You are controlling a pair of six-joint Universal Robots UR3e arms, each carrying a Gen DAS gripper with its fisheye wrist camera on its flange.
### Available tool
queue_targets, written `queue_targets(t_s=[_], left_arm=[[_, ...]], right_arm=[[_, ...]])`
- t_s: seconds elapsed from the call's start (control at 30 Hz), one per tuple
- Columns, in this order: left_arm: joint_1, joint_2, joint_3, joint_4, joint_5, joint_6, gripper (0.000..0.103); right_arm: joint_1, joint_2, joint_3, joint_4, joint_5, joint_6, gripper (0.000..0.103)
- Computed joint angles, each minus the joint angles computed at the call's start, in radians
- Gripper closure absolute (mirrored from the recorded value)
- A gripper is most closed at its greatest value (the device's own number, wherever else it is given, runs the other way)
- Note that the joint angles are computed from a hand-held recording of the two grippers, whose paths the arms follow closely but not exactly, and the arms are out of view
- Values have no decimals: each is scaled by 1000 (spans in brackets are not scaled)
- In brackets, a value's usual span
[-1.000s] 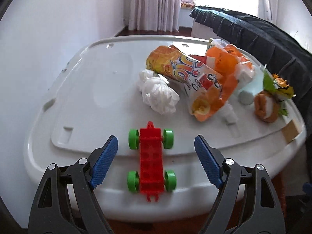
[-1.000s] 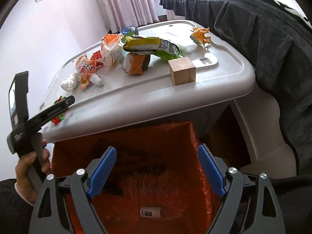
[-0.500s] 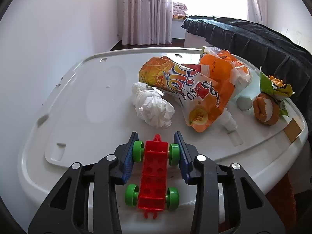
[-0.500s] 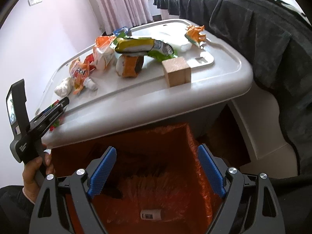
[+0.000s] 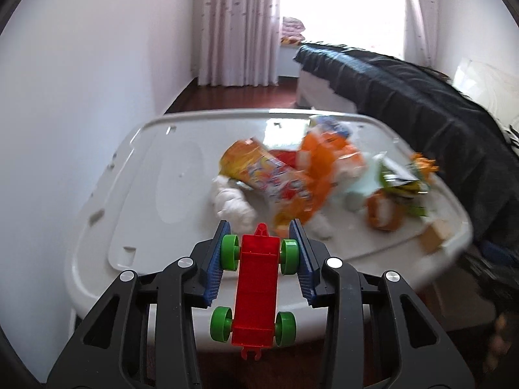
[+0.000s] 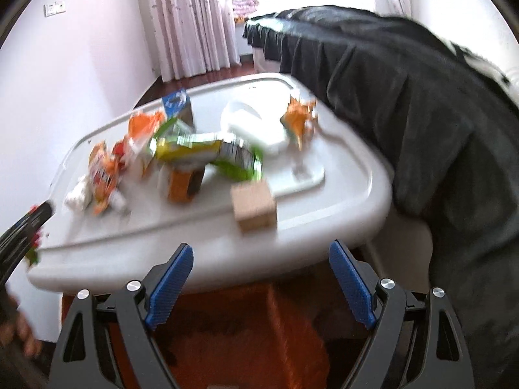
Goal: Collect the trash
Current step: 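Grasp the red toy car with the left gripper, then grasp the wooden block with the right gripper while the left gripper holds the toy car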
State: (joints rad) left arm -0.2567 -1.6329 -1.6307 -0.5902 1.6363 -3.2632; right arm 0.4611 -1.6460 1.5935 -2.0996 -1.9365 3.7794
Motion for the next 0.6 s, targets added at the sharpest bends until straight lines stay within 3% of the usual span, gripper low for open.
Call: queue_targets(t_s=[0.3, 0.4, 0.47, 0.53, 0.6], left_arm=[[-129, 77, -54, -22, 121, -39, 65], [-124, 75, -74, -21, 113, -54, 65], [-125, 79, -88, -7, 122, -53, 66], [-121, 83, -93, -1, 122, -52, 66], [-114, 85, -99, 2, 115, -55, 65]], right_arm=[[-33, 175, -69, -174, -56, -120, 19], [-31, 227, -50, -247, -67, -151, 26], [-33, 249, -34, -272, -64, -158, 37], [-46, 257, 0, -295, -57, -146, 40], [-58, 232, 88, -414, -48, -146, 40]])
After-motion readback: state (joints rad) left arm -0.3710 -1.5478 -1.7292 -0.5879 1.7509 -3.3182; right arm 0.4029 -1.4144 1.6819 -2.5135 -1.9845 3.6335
